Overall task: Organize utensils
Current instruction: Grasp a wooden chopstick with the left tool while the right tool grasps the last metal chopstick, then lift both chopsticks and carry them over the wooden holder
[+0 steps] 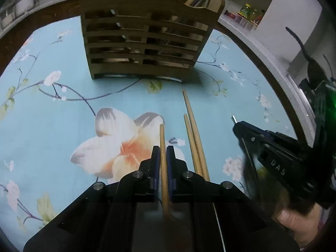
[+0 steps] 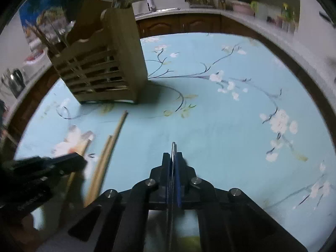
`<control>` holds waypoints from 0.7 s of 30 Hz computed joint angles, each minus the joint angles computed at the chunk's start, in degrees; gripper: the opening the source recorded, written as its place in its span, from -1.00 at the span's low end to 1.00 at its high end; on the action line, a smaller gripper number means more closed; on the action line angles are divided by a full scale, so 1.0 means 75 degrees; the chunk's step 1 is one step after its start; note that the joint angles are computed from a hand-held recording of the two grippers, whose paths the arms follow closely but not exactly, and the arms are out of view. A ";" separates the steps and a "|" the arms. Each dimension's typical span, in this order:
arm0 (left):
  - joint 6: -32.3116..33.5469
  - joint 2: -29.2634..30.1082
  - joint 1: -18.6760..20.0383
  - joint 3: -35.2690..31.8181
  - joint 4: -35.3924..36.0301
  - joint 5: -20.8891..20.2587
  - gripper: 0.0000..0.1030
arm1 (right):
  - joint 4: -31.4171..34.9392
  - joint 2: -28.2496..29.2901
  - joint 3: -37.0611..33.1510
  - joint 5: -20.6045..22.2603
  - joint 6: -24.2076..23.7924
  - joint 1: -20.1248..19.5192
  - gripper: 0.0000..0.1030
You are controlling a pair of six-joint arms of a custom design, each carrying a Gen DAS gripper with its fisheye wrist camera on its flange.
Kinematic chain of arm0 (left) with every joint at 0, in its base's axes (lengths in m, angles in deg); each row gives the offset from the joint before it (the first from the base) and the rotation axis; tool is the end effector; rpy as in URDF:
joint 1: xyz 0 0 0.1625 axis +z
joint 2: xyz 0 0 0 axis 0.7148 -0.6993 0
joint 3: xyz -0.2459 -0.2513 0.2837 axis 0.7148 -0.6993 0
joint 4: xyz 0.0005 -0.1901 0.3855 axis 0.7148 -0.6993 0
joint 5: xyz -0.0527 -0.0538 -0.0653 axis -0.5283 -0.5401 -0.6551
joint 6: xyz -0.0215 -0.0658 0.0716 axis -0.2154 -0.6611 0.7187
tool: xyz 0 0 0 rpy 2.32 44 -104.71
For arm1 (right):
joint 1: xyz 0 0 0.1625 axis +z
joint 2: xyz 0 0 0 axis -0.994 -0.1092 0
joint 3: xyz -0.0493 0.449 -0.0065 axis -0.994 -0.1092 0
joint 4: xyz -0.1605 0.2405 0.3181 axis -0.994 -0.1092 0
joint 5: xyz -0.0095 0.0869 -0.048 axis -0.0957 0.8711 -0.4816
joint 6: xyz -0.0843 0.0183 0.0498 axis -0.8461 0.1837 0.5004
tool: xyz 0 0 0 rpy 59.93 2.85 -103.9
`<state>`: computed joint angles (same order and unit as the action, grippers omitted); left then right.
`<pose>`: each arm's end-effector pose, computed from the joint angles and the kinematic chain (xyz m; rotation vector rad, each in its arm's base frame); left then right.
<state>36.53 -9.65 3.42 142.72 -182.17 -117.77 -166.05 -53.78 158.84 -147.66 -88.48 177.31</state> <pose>-0.2381 -0.5837 0.0825 0.1334 2.4948 -0.7443 0.1346 -0.6388 0.1682 0.7154 -2.4562 0.5663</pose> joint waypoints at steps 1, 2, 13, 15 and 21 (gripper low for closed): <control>-0.0023 -0.0080 -0.0051 0.0112 -0.0083 -0.0002 -0.90 | 0.0118 -0.0098 0.0043 0.0148 0.0122 -0.0026 -0.91; -0.0047 -0.0159 -0.0111 0.0219 -0.0152 0.0016 -0.90 | 0.0133 -0.0234 0.0148 0.0257 0.0182 -0.0029 -0.91; -0.0084 -0.1438 -0.1149 0.1479 -0.1698 0.0047 -0.90 | 0.0309 -0.1850 0.1020 0.1865 0.0413 0.0183 -0.91; -0.0051 -0.1669 -0.1329 0.1667 -0.1919 0.0046 -0.90 | 0.0189 -0.2070 0.1140 0.2043 0.0373 0.0285 -0.91; 0.0261 -0.2039 -0.1778 0.1871 -0.2208 0.0447 -0.90 | -0.0023 -0.2378 0.1229 0.2391 0.0245 0.0528 -0.91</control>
<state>38.48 -24.95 -9.91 156.75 -198.73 -114.42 -166.22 -71.61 168.05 -129.73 -86.64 181.27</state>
